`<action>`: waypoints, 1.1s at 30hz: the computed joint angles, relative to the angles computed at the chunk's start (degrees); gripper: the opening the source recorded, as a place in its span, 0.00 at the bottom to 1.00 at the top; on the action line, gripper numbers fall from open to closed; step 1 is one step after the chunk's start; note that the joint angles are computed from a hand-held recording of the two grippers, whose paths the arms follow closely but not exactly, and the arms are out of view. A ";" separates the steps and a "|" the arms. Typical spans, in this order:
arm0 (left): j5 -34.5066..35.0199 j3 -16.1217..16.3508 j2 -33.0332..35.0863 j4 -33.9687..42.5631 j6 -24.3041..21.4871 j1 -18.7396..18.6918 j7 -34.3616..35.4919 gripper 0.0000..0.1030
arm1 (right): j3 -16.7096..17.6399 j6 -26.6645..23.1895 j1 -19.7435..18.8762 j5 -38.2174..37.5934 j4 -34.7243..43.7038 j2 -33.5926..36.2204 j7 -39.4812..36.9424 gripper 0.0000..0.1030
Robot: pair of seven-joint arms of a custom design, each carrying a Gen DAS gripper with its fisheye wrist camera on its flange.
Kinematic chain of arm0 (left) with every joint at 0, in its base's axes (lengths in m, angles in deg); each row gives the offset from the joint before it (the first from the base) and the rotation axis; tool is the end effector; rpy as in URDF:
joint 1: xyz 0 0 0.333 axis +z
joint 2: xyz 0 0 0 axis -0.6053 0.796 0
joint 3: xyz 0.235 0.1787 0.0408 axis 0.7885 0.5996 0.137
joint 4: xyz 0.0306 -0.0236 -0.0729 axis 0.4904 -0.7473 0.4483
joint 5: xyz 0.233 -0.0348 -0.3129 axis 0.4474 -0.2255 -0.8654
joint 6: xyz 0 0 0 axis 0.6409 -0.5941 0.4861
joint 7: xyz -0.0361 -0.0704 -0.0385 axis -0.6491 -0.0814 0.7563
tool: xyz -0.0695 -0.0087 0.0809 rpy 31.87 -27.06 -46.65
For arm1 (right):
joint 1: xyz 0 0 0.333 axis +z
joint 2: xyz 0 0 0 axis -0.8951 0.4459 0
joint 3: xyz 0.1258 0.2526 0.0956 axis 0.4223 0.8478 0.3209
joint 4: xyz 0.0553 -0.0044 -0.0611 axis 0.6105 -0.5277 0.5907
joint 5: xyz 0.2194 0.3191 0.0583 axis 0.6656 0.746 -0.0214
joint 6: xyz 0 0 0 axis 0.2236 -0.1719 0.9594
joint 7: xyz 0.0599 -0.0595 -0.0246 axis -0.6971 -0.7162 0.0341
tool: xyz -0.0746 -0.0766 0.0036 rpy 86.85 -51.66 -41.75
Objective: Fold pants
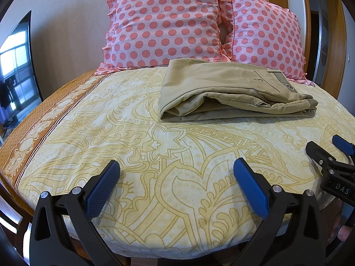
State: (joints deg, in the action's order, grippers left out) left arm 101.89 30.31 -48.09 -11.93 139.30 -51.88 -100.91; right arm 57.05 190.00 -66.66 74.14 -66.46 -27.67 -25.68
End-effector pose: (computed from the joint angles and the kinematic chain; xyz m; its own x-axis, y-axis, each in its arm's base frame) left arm 0.6559 -0.1850 0.2648 0.2120 -0.9769 -0.0264 -0.5947 -0.1076 -0.7967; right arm 0.7168 0.0824 0.2763 0.2391 -0.9708 -0.0178 -0.5957 -0.1322 -0.7923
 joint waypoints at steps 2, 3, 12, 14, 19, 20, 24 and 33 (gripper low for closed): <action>-0.01 0.01 0.00 0.00 0.01 -0.01 0.00 0.99 | -0.05 -0.02 0.03 -0.04 0.04 0.02 0.06 0.98; -0.01 0.02 0.00 0.00 0.01 -0.02 0.00 0.99 | -0.07 -0.04 0.04 -0.06 0.04 0.03 0.09 0.98; -0.25 0.08 0.05 0.04 -0.17 -0.18 0.03 0.99 | 0.17 -0.01 -0.20 -0.25 0.11 0.12 0.04 0.98; 0.08 0.14 0.03 0.04 -0.03 -0.17 -0.19 0.99 | 0.21 0.04 -0.22 -0.25 0.06 0.11 0.04 0.98; 0.71 0.17 -0.01 0.06 -0.03 -0.14 -0.87 0.99 | 0.28 0.02 -0.30 -0.30 0.08 0.13 0.02 0.98; 0.82 0.16 0.02 0.10 -0.16 -0.17 -1.07 0.99 | 0.28 0.04 -0.29 -0.30 0.08 0.14 0.02 0.98; 0.91 0.05 0.04 0.13 -0.20 -0.06 -1.09 0.99 | 0.31 0.09 -0.29 -0.33 0.09 0.17 0.05 0.98; -0.02 -0.01 0.27 0.45 0.04 0.04 0.00 0.99 | 0.36 0.23 -0.28 -0.42 0.11 0.24 0.14 0.98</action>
